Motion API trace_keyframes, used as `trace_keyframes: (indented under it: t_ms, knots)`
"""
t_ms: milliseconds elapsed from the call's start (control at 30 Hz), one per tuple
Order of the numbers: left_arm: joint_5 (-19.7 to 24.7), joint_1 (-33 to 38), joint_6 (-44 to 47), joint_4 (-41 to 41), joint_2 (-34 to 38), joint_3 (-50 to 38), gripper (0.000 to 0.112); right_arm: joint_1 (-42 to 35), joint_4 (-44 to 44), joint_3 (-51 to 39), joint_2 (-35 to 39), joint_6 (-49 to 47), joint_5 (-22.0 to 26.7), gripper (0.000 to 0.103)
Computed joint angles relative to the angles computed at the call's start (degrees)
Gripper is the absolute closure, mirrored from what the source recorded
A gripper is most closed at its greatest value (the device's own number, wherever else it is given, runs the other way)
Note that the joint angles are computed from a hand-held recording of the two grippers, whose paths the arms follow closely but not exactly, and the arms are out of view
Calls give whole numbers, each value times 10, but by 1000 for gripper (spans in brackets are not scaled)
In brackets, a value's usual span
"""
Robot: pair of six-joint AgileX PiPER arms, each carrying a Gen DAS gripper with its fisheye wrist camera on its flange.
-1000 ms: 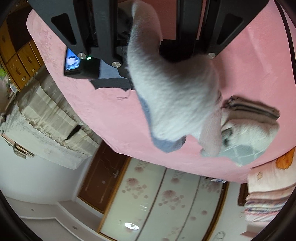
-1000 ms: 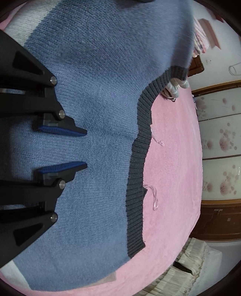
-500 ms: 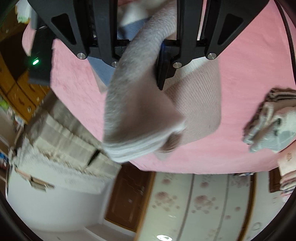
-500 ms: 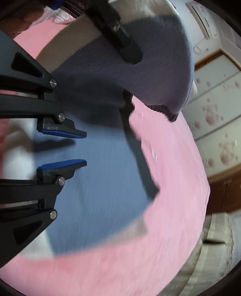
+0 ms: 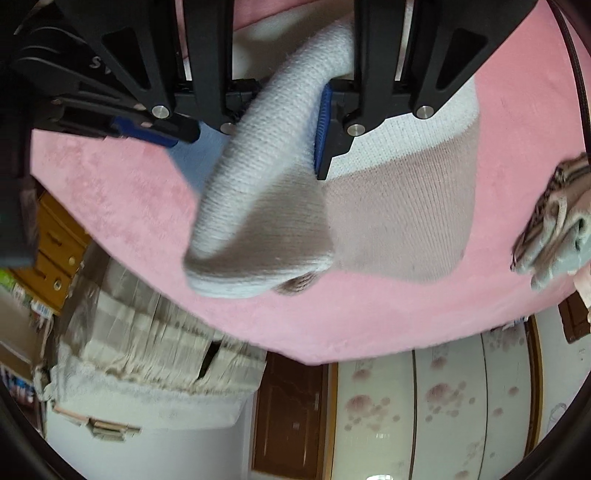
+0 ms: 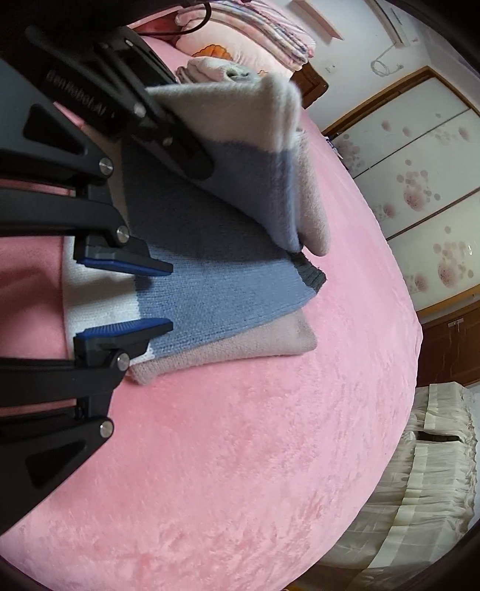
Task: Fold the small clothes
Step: 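Lay the white edge over the sweater with the left tool and release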
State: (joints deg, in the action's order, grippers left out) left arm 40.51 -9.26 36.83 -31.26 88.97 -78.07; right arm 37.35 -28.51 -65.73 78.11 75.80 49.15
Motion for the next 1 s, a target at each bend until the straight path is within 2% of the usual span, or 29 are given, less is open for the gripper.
trace_keyframes:
  t_ms: [167, 433, 533, 600, 633, 667, 733, 800, 867, 933, 1000]
  knots:
    - [12, -12, 30, -37, -17, 5, 92, 10, -24, 5, -29, 15, 35, 80]
    - [-41, -66, 44, -4, -35, 78, 92, -1, -18, 44, -72, 18, 69, 80]
    - [-56, -77, 30, 36, -40, 95, 87, -1, -9, 52, -80, 16, 76, 80]
    - [-37, -70, 33, 33, -45, 88, 74, 4, -9, 49, -83, 18, 82, 80]
    - [-4, -57, 45, 14, -45, 75, 59, 4, -10, 46, -85, 17, 84, 80]
    - [11, -51, 46, 9, -46, 69, 47, -1, -4, 43, -89, 8, 82, 79]
    - [42, -30, 55, -14, -61, 61, 40, -6, 4, 36, -97, -3, 76, 79]
    - [97, 4, 83, -51, -76, 51, 39, -1, 3, 27, -104, -4, 76, 77]
    - [131, 38, 102, -76, -94, 49, 39, 2, 7, 20, -115, -6, 69, 73]
    - [148, 84, 120, -98, -119, 57, 38, 7, 11, 17, -128, -7, 55, 63]
    - [150, 118, 118, -99, -128, 59, 38, 19, 6, 9, -131, -7, 51, 58]
